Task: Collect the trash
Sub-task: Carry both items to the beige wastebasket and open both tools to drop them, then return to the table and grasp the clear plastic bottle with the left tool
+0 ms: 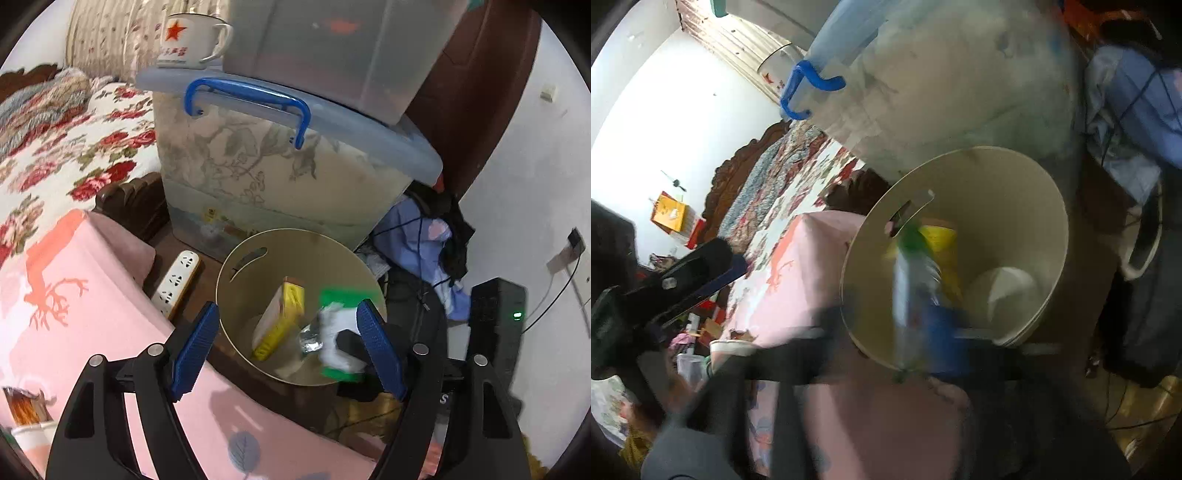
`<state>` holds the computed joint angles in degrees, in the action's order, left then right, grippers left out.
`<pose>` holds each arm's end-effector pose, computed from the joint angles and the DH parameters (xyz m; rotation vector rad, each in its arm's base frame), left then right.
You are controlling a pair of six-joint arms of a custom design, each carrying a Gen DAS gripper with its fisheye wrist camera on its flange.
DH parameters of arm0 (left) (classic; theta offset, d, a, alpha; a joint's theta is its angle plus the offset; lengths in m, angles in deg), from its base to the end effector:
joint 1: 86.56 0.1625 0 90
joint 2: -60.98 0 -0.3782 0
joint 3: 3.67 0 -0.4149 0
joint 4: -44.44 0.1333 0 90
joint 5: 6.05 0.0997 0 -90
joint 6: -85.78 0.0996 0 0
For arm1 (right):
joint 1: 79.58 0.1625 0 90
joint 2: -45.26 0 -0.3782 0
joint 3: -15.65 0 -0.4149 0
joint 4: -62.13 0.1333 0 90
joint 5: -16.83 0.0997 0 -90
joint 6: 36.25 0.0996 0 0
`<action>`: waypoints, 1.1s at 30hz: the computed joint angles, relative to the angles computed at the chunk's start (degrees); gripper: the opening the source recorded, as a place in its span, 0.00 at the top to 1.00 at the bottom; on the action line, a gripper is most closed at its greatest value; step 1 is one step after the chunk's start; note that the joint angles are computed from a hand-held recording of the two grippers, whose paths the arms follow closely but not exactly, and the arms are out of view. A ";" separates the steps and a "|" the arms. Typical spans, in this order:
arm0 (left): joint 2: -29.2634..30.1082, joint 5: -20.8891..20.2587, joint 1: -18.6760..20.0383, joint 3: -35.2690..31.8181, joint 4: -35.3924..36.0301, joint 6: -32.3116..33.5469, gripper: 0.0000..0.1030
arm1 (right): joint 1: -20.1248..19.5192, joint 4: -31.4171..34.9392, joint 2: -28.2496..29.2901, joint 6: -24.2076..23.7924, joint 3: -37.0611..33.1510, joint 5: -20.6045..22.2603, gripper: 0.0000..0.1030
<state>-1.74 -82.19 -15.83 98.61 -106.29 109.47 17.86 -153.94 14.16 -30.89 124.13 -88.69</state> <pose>-0.0566 -0.6382 0.1802 0.9807 2.6686 -0.5175 0.1773 -0.5339 -0.0355 -0.1177 -2.7079 1.2575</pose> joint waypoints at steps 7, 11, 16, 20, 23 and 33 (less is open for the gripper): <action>-14.35 -4.33 1.63 8.09 2.82 -2.38 0.29 | 2.94 -5.89 1.45 -2.99 -1.20 -2.30 0.14; -29.26 -2.99 3.55 17.55 5.13 -0.11 0.27 | 6.63 -8.84 4.89 -5.75 -3.21 -2.18 0.13; -46.34 6.26 6.98 27.06 9.01 0.94 0.27 | 8.35 -2.96 9.45 0.26 -6.10 4.82 0.10; -55.69 8.74 13.83 29.04 13.55 -3.16 0.27 | 10.67 -0.31 13.33 1.83 -8.77 7.26 0.17; -58.21 7.35 19.95 28.21 14.58 -4.17 0.27 | 13.29 -0.27 15.87 2.79 -9.63 6.85 0.21; -59.87 -3.99 31.07 24.63 15.64 0.84 0.27 | 21.80 7.10 20.68 4.83 -13.76 0.48 0.50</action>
<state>-61.61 -86.18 15.24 123.25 -90.65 110.32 39.66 -146.83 34.84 -26.06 110.37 -88.21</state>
